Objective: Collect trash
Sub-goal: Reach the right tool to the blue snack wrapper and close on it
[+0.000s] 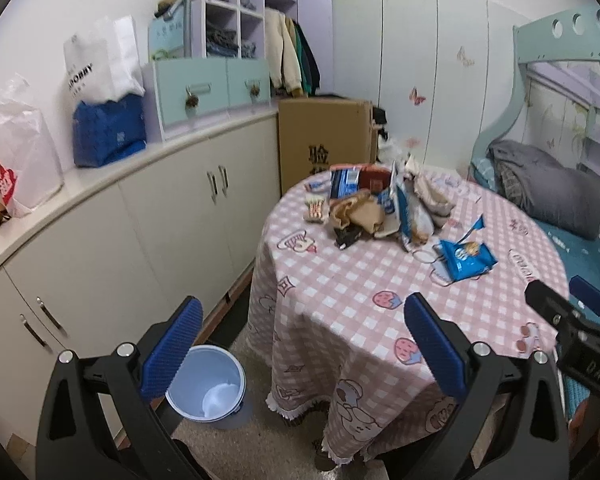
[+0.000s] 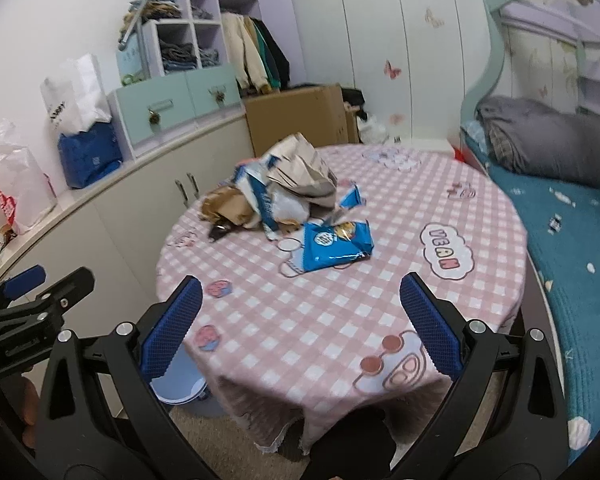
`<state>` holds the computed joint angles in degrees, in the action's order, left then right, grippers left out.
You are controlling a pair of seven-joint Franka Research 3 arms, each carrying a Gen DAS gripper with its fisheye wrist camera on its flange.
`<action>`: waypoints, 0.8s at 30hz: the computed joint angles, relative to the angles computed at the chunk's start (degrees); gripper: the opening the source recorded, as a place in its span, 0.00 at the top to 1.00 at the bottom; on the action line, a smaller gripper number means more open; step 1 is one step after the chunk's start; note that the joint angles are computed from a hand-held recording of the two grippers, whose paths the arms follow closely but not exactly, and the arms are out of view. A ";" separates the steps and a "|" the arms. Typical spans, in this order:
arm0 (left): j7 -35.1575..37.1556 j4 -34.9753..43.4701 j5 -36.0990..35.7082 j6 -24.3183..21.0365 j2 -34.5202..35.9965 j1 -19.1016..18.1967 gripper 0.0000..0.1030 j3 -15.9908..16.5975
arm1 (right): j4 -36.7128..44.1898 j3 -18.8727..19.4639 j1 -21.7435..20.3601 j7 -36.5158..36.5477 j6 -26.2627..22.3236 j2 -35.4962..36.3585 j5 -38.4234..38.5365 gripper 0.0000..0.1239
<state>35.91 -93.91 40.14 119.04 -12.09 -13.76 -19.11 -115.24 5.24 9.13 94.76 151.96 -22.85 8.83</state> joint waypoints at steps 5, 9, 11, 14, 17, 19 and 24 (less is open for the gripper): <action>1.52 3.07 -2.51 2.15 4.57 0.22 0.04 1.85 | 4.98 -0.82 -0.80 0.85 -2.56 6.40 -0.86 0.22; 2.23 6.15 -3.81 3.73 8.17 -0.03 0.04 3.01 | 10.85 -2.51 -0.04 -0.64 -5.85 12.69 0.93 0.22; 2.99 8.26 -4.33 4.32 10.37 -0.36 0.04 3.53 | 14.27 -2.89 0.12 -0.77 -7.53 15.85 1.13 0.22; 5.30 12.95 -5.14 4.49 14.74 -1.28 0.05 4.33 | 19.04 -3.52 0.29 -1.43 -10.10 20.02 1.52 0.22; 7.87 18.82 -5.60 4.43 19.80 -2.69 0.05 5.25 | 25.39 -4.04 0.41 -3.37 -15.13 24.46 3.41 0.22; 9.45 22.39 -5.75 3.88 22.55 -3.78 0.05 6.07 | 31.12 -4.25 0.97 -2.44 -19.86 28.02 -2.63 0.22; 13.98 33.34 -8.38 3.73 30.85 -6.01 0.20 7.98 | 38.12 -4.76 0.44 -7.20 -24.17 32.78 -0.76 0.46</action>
